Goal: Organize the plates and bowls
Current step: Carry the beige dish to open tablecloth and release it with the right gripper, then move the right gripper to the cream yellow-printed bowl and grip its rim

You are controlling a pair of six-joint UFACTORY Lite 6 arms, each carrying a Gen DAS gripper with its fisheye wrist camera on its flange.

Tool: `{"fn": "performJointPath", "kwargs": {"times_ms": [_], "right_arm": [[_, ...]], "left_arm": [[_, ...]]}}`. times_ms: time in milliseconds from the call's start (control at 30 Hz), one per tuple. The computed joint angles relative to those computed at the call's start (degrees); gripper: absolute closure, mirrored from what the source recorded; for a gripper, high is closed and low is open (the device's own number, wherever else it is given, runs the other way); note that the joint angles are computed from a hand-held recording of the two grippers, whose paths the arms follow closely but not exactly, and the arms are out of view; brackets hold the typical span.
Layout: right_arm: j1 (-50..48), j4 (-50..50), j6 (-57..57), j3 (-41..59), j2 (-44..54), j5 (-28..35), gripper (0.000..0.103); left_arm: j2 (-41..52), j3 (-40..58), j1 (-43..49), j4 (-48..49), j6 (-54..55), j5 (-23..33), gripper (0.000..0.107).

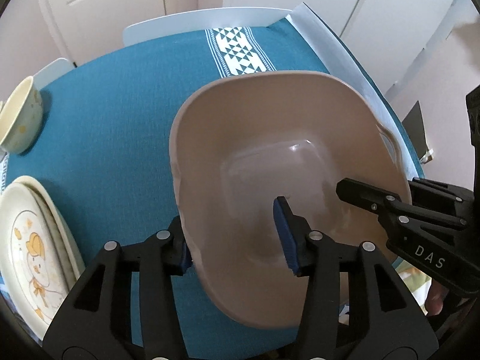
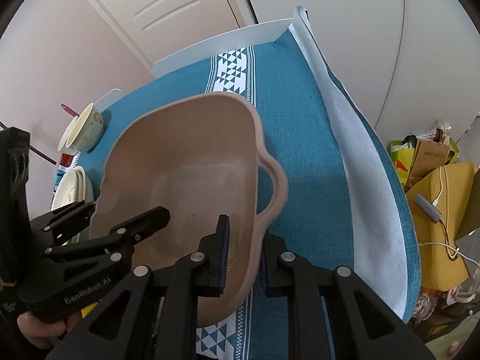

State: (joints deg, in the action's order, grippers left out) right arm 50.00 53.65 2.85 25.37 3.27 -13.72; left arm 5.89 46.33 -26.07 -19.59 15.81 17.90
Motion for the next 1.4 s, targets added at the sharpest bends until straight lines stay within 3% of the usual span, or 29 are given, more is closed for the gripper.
{"fn": "performJointPath", "kwargs": {"times_ms": [167,200,233,300,467,600,867,967,1067,1267,1300,1367,1400], "right_arm": [[-0.6,0.1,0.0,0.1,0.3,0.5,0.086],[-0.4,1.9,-1.8,0.3,0.5,0.4,0.077],[-0.1,4.1,-3.8,0.4,0.5,0.2,0.061],[0.4,5.9,-5.2,0.1,-0.1,-0.4,0.047],[1.3,12.1,-10.7,-1.0,-2.9,-1.8,0.047],[2.3,16.5,-14.3,-2.1,-5.7,-2.6,0.047],[8.1,39.2,-33.6,-3.8,-13.3,-8.1,0.046],[12.1,46.5,-38.5,-4.8,-17.2,-11.8,0.036],[18.0,54.7,-44.5,-4.7,-21.3,-17.7,0.035],[27.3,65.0,-58.2,4.5,-25.1,-30.3,0.035],[28.1,65.4,-61.3,7.7,-24.6,-31.9,0.032],[28.2,65.7,-65.8,13.2,-22.9,-33.3,0.011],[27.7,64.8,-68.3,17.0,-21.3,-33.1,0.000]], "left_arm": [[-1.1,-0.8,1.0,-2.2,2.4,0.8,0.063],[-1.4,-1.1,0.9,-1.8,2.0,0.9,0.063],[-1.7,-1.3,0.8,-1.3,1.4,0.9,0.060],[-2.5,-1.9,0.5,1.3,-1.3,0.9,0.056],[-5.0,-3.7,1.2,-0.4,0.3,1.0,0.051],[-8.7,-5.4,0.8,3.7,-4.1,1.8,0.051],[-17.6,-9.0,0.7,9.3,-10.8,4.5,0.051],[-23.3,-11.9,0.7,10.9,-13.2,6.4,0.050],[-30.6,-14.3,1.3,12.7,-15.8,10.1,0.050],[-46.5,-9.3,10.7,12.1,-12.5,24.7,0.050],[-47.4,-7.6,12.7,11.6,-11.3,26.6,0.044],[-49.0,-2.6,19.4,9.8,-7.2,31.1,0.026],[-49.4,-0.1,23.0,8.7,-5.2,32.6,0.011]]}}
